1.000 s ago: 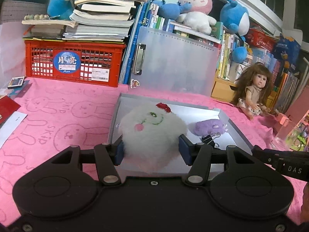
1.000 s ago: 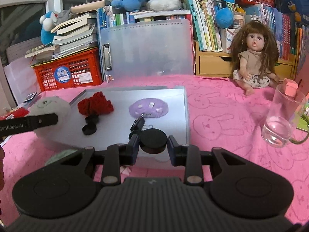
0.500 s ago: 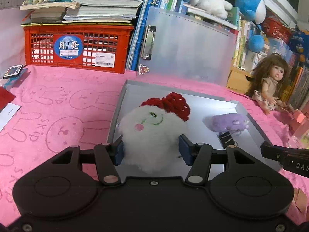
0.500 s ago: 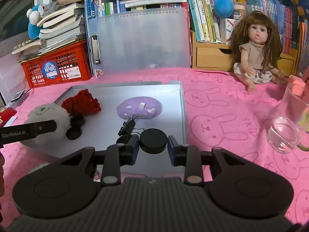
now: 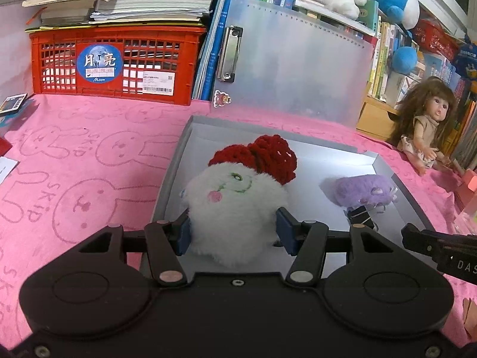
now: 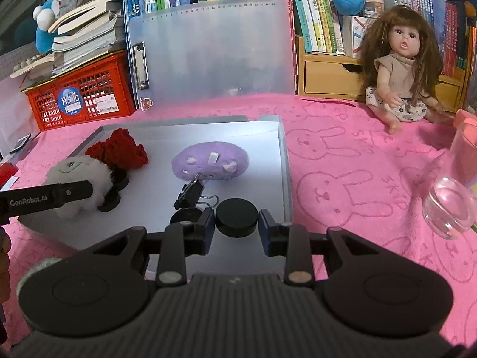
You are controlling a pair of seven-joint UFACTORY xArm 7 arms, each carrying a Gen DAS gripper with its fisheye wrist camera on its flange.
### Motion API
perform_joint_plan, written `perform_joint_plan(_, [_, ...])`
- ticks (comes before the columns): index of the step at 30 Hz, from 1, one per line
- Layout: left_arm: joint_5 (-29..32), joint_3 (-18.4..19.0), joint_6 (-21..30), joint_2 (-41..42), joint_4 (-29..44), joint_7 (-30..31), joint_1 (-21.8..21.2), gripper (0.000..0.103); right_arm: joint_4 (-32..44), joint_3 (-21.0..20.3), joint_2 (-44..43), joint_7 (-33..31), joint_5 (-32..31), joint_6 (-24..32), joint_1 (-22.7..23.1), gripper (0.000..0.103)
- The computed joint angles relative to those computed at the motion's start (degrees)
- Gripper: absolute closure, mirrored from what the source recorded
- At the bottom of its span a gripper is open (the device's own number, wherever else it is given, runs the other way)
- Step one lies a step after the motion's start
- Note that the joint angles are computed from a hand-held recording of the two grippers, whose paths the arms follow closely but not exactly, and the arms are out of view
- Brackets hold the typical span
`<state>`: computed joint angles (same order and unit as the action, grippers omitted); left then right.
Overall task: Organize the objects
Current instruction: 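Lower the white plush and disc into the box and open both tools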
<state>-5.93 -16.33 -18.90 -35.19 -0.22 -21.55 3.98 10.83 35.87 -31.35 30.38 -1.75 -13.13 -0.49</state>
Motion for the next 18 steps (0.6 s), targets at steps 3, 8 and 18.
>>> perform_joint_plan(3, [-0.14, -0.57, -0.89, 1.75, 0.89, 0.21, 0.74, 0.048, 0.59, 0.77, 0.84, -0.08, 0.01, -0.14, -1.01, 0.067])
perform_joint_plan(8, [-1.22, -1.47, -2.69, 4.94, 2.39, 1.26, 1.62, 0.048, 2.07, 2.63, 2.33, -0.09, 0.28, 0.16, -3.19, 0.066])
perform_joint_plan(18, [-5.98, -2.74, -4.61, 8.97, 4.58, 5.44, 1.42, 0.046, 3.84, 5.06, 3.88, 0.14, -0.92, 1.37, -6.43, 0.066])
